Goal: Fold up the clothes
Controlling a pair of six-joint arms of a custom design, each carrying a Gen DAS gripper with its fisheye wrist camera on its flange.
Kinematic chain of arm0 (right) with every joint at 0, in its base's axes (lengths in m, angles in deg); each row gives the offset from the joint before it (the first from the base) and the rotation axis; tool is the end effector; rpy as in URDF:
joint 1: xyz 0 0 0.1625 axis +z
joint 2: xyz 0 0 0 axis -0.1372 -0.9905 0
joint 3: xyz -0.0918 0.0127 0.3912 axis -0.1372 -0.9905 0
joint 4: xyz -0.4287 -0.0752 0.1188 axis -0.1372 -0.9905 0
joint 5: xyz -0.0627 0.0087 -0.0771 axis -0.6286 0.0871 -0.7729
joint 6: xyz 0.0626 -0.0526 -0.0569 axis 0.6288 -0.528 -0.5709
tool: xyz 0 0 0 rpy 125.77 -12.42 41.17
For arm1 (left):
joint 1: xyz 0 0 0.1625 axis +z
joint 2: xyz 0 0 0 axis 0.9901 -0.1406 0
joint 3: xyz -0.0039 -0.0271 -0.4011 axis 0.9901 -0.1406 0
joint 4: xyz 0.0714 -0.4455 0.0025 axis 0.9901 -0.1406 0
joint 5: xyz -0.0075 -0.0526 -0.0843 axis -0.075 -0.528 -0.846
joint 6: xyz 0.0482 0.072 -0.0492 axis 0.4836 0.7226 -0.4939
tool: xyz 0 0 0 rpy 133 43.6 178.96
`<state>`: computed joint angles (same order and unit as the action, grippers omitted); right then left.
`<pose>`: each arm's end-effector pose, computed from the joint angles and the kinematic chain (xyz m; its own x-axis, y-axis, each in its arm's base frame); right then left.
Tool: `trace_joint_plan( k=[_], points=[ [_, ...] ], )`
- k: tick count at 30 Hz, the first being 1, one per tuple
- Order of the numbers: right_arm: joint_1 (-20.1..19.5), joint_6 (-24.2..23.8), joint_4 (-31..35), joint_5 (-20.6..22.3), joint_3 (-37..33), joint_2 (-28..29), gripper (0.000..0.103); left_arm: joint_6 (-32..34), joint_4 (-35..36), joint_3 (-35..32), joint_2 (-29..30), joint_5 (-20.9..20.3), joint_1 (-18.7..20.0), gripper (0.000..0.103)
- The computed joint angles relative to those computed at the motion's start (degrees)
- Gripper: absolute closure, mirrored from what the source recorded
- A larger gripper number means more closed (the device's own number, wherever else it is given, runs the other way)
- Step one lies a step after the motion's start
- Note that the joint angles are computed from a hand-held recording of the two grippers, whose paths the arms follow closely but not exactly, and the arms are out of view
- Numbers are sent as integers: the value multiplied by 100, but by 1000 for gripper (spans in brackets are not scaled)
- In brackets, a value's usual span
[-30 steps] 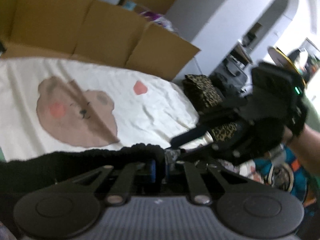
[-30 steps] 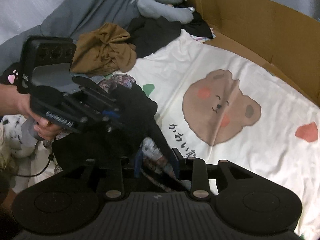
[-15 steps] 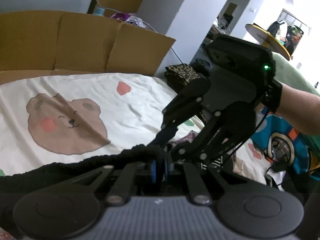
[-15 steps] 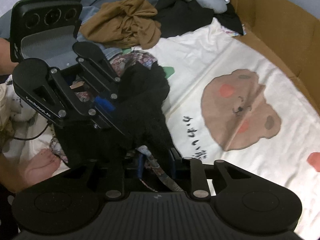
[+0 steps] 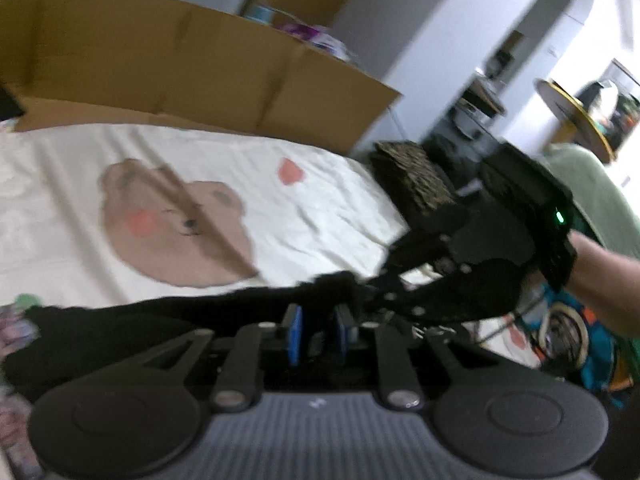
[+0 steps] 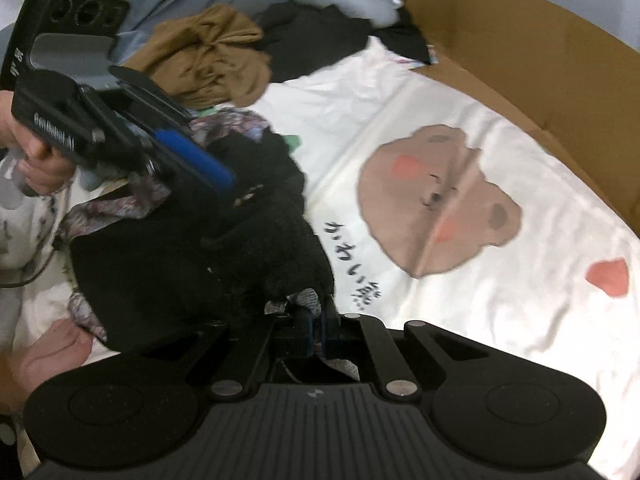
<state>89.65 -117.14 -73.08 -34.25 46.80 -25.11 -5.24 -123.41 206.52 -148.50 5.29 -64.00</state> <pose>0.0535 -0.4603 0.4161 -0.2743 -0.9611 0.0331 -0.9505 0.2762 0.1422 -0.4464 -0.3327 0.0801 -0.8960 0.3773 -0.2341 0.4430 0.7952 -0.4141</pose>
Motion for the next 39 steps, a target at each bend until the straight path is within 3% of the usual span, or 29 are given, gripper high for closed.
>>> trace_joint_plan(
  k=[4, 6, 7, 13, 15, 24, 30, 39],
  points=[
    [-37, 143, -264, 33, 73, -22, 102, -501, 939, -2, -382, 583, -29, 70],
    [-49, 196, -396, 27, 124, -47, 102, -846, 1537, -16, -590, 964, -29, 55],
    [-59, 227, -456, 18, 147, -62, 102, -1082, 1864, -17, -701, 1198, -25, 53],
    [-190, 305, -755, -14, 328, -240, 102, -2352, 3300, 77, -1271, 1971, 221, 54],
    [-236, 336, -783, -19, 363, -288, 102, -2675, 3515, 113, -1374, 2013, 351, 55],
    [-314, 542, -668, -51, 432, -426, 102, -3314, 3215, 412, -1466, 1939, 879, 55],
    [-376, 628, -662, -105, 445, -442, 102, -2933, 2794, 455, -1192, 1461, 907, 52],
    [-417, 684, -664, -155, 443, -431, 102, -2135, 2838, 452, -990, 1322, 544, 49]
  ],
)
